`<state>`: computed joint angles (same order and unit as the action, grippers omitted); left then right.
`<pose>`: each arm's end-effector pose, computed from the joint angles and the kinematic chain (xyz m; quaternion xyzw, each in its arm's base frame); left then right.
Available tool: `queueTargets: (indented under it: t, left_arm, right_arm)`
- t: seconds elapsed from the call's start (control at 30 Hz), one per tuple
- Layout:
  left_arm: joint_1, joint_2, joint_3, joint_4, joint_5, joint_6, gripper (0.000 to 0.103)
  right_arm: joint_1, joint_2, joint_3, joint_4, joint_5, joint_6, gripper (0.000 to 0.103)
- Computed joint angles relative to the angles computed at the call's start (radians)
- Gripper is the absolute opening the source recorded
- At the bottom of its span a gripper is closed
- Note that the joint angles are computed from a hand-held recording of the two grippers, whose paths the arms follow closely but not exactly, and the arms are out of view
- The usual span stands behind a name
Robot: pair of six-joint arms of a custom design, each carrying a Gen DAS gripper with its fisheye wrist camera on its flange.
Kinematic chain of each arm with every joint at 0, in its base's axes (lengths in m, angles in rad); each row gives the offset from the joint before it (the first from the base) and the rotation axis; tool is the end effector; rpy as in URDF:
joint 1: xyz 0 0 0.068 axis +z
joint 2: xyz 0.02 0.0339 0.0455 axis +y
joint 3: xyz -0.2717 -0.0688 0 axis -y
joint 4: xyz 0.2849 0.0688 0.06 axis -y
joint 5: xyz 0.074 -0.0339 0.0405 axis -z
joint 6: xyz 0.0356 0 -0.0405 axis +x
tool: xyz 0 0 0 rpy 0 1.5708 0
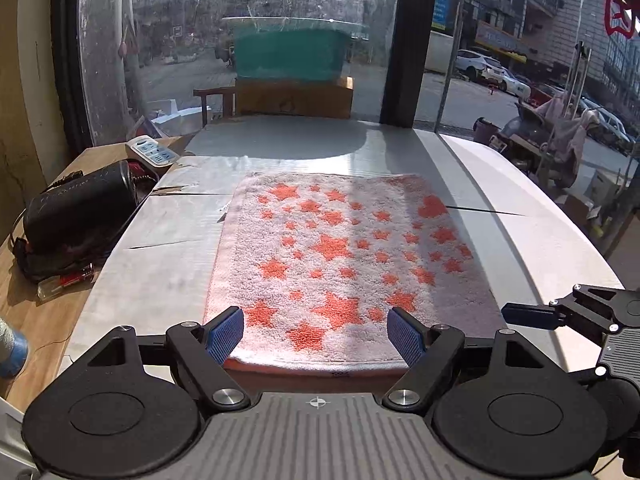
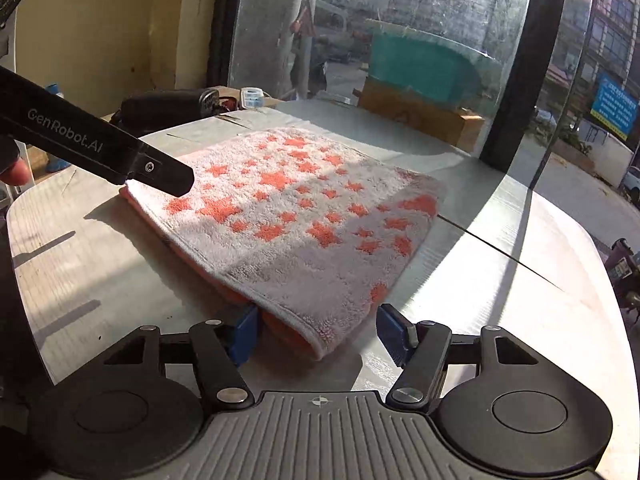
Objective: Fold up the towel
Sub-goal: 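Move the right tool to the folded towel's corner and grasp it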
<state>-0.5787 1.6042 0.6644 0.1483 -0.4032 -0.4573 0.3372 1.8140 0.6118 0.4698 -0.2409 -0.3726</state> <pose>0.2761 -0.1637 0.1145 -0.0209 0.9093 -0.0233 0.4151 0.3037 0.1155 0.0605 -0.3610 0.8333 0.1026 0.4060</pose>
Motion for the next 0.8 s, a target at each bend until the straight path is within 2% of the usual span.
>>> queueTargets:
  t: [0.13,0.23,0.3,0.37,0.43,0.63,0.8]
  left_arm:
    - [-0.006,0.033,0.008,0.017,0.042,0.058,0.080]
    - [-0.026,0.072,0.026,0.019,0.059,0.113,0.080]
    - [-0.043,0.100,0.039,0.023,0.052,0.145,0.080]
    - [-0.059,0.117,0.045,0.034,0.047,0.174,0.080]
    - [-0.075,0.123,0.046,0.048,0.042,0.206,0.080]
    - [-0.112,0.147,0.057,0.098,0.041,0.291,0.080]
    - [-0.173,0.253,0.112,0.194,-0.073,0.393,0.079]
  right_arm:
    - [-0.004,-0.021,-0.007,-0.035,0.007,0.005,0.049]
    - [-0.031,-0.036,0.016,-0.122,-0.035,0.044,0.048]
    - [-0.053,-0.047,0.019,-0.158,-0.069,0.075,0.042]
    - [-0.058,-0.047,0.018,-0.148,-0.066,0.089,0.017]
    - [-0.064,-0.054,0.017,-0.156,-0.071,0.096,0.009]
    - [-0.096,-0.118,0.023,-0.214,-0.147,0.118,0.008]
    - [-0.118,-0.147,0.051,-0.278,-0.208,0.148,0.008]
